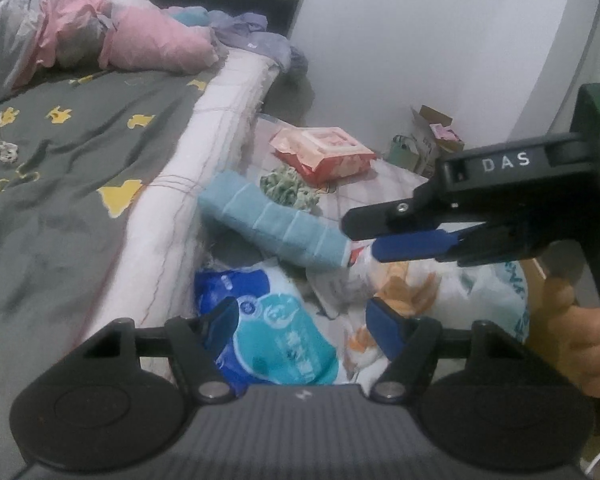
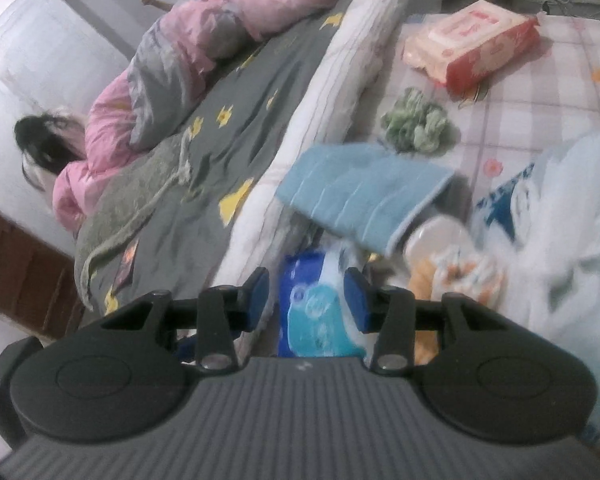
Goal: Organize soft objects
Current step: 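Grasp the blue-and-white wet-wipe pack with the right gripper and lift it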
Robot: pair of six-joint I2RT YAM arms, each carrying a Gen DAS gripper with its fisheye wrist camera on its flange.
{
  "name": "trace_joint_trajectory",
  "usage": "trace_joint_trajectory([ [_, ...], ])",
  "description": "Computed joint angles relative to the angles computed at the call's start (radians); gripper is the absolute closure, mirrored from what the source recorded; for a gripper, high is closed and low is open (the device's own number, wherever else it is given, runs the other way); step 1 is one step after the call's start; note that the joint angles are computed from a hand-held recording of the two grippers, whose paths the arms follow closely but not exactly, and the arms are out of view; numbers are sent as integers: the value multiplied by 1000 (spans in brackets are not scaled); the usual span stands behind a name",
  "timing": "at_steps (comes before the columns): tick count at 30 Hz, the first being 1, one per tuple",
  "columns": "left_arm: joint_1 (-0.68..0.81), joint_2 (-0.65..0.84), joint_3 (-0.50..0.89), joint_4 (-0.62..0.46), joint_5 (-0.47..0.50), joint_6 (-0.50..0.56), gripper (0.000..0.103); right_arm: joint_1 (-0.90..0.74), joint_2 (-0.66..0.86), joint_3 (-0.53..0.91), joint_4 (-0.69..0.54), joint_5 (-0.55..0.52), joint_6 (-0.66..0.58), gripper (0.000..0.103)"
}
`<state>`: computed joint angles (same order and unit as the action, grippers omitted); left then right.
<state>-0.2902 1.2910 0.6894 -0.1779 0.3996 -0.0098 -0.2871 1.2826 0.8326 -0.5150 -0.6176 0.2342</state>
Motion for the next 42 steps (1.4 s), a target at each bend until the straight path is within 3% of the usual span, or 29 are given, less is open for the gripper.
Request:
trace_joint_trajectory([
  [8, 1, 195, 95, -80, -9, -26, 32, 150, 242, 109, -2, 136, -25, 62],
  [15, -4, 281, 139, -63, -45, -31, 28, 245, 395, 215, -42, 239, -51, 61],
  [24, -16, 324, 170, -75, -56, -47, 22, 277, 452, 284, -92, 281, -81, 55],
  [30, -22, 282, 143, -63, -41, -78, 28, 287, 428, 248, -79, 278, -60, 52],
  [33, -14, 202, 102, -38, 6, -57, 44, 266, 399, 216, -64, 237, -24, 63],
  [34, -18, 185, 104, -51, 5, -60, 46, 258, 387, 204, -57, 208, -15, 68],
  [35, -20, 172, 103, -56, 0, -60, 46, 252, 373, 196, -59, 181, -8, 80],
  [36, -17, 169, 102, -58, 10, -57, 45, 249, 358, 189, -61, 167, 2, 83],
  [42, 19, 126, 41, -79, -14, -51, 42, 211, 311, 152, -73, 158, 26, 83],
])
